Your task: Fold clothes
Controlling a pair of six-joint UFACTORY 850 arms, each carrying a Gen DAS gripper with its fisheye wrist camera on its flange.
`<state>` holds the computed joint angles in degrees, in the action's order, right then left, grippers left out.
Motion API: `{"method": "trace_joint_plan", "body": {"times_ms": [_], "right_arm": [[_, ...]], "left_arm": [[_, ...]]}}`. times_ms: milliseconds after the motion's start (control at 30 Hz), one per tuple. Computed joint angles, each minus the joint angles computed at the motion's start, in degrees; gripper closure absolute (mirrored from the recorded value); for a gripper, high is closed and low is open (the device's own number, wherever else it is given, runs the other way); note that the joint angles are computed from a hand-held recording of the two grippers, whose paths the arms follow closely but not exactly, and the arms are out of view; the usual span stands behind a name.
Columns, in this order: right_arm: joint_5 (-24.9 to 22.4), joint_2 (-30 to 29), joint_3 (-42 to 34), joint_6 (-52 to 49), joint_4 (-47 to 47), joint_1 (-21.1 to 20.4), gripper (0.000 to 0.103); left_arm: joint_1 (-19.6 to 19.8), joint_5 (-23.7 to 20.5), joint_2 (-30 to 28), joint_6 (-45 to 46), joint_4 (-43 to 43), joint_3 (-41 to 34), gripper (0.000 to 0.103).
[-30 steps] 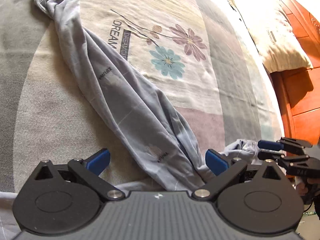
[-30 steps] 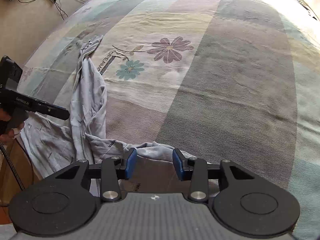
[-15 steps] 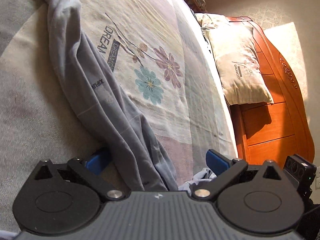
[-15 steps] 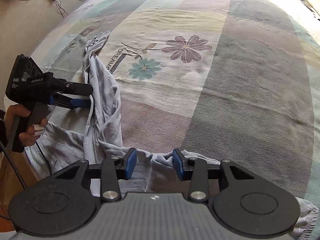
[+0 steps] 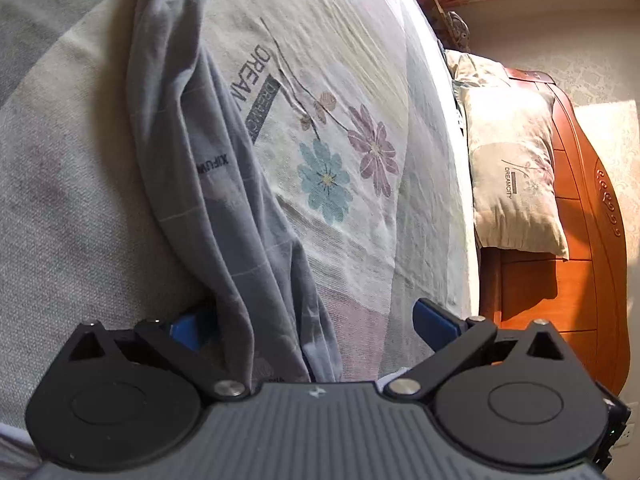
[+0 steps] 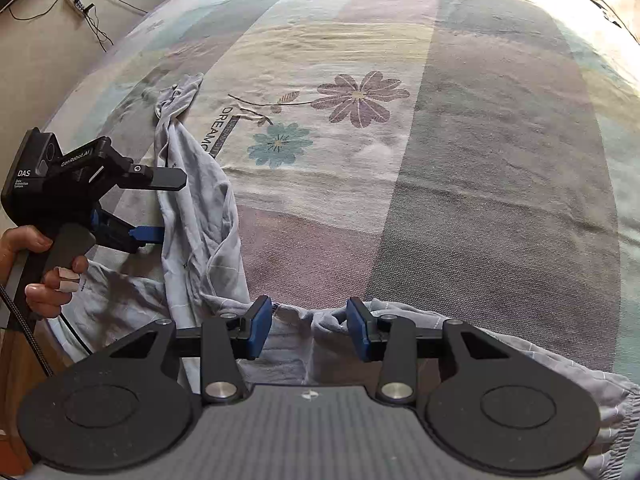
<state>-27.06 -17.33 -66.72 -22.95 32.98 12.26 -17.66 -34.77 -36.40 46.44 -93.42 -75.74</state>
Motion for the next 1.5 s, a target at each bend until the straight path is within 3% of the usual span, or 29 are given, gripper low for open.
{"method": "trace_joint_plan", "body": {"times_ms": [167,300,467,600,667,800,1033,1367,1500], "right_arm": [[0.84,-0.47,-0.66,-1.35,1.0,0.27,0.056],[0.66,0.01,-0.02,0.27,0.43,-0.13,0.056],[0.73,-0.06,0.52,3.0,-0.89,-0.24,0.056],[1.06,-0.36,0.06,2.36,-0.3,0.17,0.056],[1.1,-0.24,-0.01,2.37,-0.26,0.24,0.056],[1.16,0.4,0.57,2.4,-0.12,0.13,0.053],[2.14,1.68,2.67,5.71,-1.63,0.58,0.053],[3.36,4.57,5.88,13.57,-6.32,2.76,0.052],[3.12,4.81,6.23,13.36,-5.58,3.2,0.052]], "left_arm": [[0.95,-3.79,0.04,12.02,-11.6,3.13,0.001],[0.42,-3.96,1.11,16.99,-10.52,4.46,0.001],[1.02,-4.81,-2.82,14.41,-10.49,-1.09,0.001],[1.11,-4.47,-2.5,15.43,-12.2,-0.56,0.001],[1.36,-4.78,-2.05,15.76,-12.21,0.18,0.007],[3.12,-8.32,-3.08,11.2,-14.76,0.04,0.009],[3.34,-8.22,-5.67,6.98,-8.33,-5.33,0.009],[4.72,-14.01,-0.15,10.94,-19.33,2.79,0.009],[4.58,-11.83,-1.34,10.58,-17.43,1.55,0.011]]}}
